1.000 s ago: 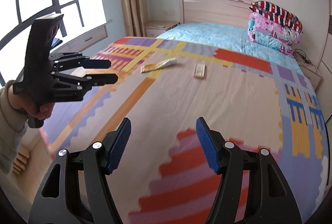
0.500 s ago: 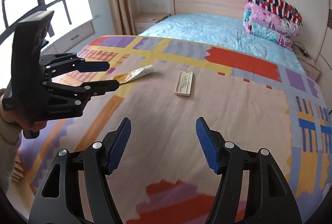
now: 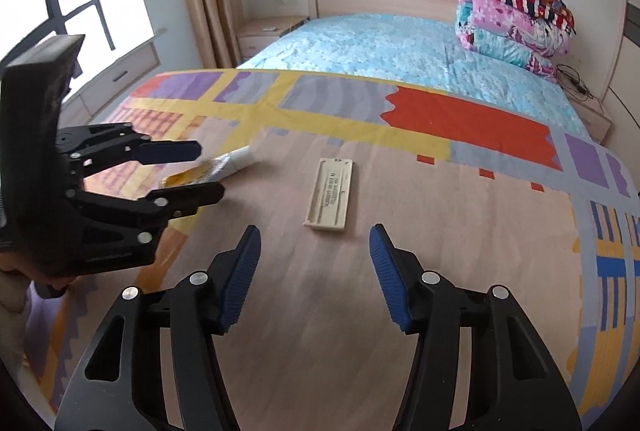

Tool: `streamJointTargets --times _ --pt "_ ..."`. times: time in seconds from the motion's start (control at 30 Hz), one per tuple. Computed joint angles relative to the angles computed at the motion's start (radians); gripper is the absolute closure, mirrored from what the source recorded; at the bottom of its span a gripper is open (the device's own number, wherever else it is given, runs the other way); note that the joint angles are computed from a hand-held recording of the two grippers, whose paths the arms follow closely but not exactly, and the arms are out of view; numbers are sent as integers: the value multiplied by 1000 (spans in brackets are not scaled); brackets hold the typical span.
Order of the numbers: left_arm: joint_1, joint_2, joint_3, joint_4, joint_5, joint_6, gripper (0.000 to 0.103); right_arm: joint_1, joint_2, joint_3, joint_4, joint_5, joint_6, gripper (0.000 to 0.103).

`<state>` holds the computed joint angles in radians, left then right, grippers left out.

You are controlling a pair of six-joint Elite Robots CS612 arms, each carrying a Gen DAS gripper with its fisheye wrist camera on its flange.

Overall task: Collect trash
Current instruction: 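Grasp the ointment tube with the left tool while the right tool grasps the white plastic strip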

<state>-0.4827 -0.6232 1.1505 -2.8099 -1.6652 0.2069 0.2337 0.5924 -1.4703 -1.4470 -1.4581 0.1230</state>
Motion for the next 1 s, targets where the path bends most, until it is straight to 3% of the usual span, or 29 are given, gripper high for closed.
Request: streamJointTargets --times 0.07,0.2,0.37,0.6,1.0 --pt "-1 -1 3 -3 1 2 70 2 -3 9 0 -19 0 51" --pt "0 3 -6 7 -12 -5 72 1 -6 18 -6 -26 12 52" --pt "-1 6 -17 20 -26 -4 82 3 -7 23 -10 -56 17 80" --pt "-1 -19 19 -7 -36 -19 82 3 2 0 -5 -46 10 80" --pt "-12 -124 165 -115 -35 -43 82 15 19 -107 14 -46 10 80"
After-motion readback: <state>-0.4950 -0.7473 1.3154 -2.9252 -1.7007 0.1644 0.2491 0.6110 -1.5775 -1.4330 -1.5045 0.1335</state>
